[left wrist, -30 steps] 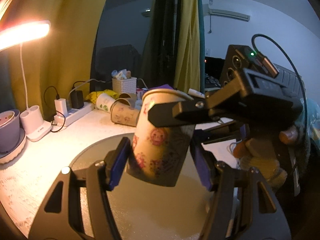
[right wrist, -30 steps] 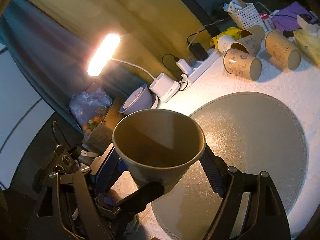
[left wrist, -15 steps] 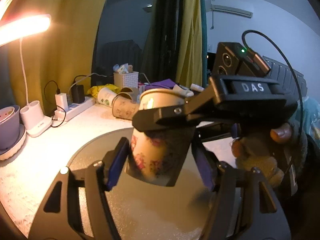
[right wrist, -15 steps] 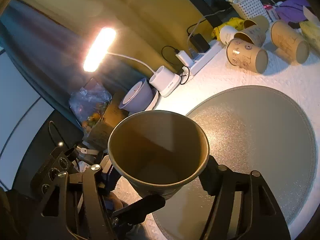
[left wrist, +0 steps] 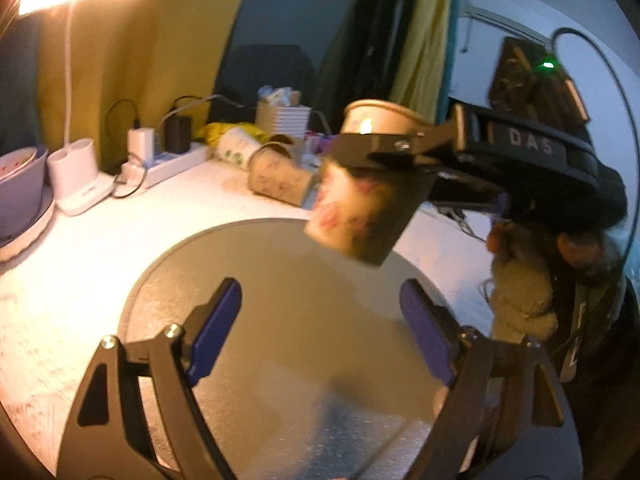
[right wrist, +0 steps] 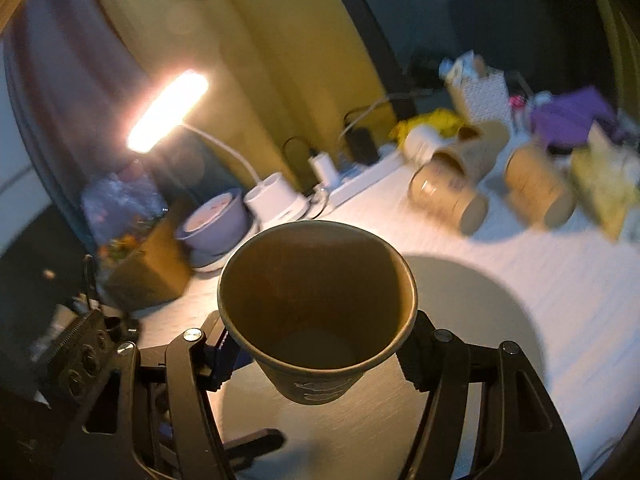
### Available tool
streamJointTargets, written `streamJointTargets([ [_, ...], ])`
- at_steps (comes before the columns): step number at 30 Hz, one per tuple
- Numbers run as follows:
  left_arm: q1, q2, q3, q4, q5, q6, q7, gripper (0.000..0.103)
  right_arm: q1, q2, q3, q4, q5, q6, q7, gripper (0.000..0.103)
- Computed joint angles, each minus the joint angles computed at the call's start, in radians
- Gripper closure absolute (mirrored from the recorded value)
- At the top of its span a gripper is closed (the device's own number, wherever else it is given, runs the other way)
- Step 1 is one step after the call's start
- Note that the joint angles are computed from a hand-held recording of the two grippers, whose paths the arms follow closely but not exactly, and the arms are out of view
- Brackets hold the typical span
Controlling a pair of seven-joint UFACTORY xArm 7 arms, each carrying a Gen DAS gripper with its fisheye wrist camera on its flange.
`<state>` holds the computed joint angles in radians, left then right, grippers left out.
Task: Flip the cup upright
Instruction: 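Open the left gripper to release the cup while the right gripper holds it, then lower the cup upright onto the gray mat with the right gripper and open it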
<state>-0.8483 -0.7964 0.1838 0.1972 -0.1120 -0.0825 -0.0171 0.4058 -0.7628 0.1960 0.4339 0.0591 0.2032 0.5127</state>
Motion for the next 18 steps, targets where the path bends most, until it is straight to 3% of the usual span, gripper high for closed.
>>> streamJointTargets([
  [6, 0.128, 0.021, -0.061, 0.004, -0.035, 0.024, -0.096, 0.021, -0.129, 0.069, 0.103, 0.046, -0.106, -0.014, 0.015, 0.035],
  [9, 0.249, 0.032, -0.154, 0.010, -0.041, 0.047, -0.171, 0.020, -0.150, 0.125, 0.121, 0.067, -0.135, -0.022, 0.023, 0.035],
  [13, 0.353, 0.026, -0.203, 0.003, -0.035, 0.054, -0.242, 0.021, -0.146, 0.213, 0.121, 0.096, -0.159, -0.035, 0.022, 0.035],
  [15, 0.382, 0.027, -0.214, 0.003, -0.026, 0.054, -0.266, 0.021, -0.147, 0.252, 0.127, 0.113, -0.176, -0.037, 0.020, 0.035],
  [18, 0.407, 0.030, -0.219, 0.002, -0.012, 0.057, -0.291, 0.021, -0.219, 0.274, 0.207, 0.138, -0.254, -0.020, 0.064, 0.035],
])
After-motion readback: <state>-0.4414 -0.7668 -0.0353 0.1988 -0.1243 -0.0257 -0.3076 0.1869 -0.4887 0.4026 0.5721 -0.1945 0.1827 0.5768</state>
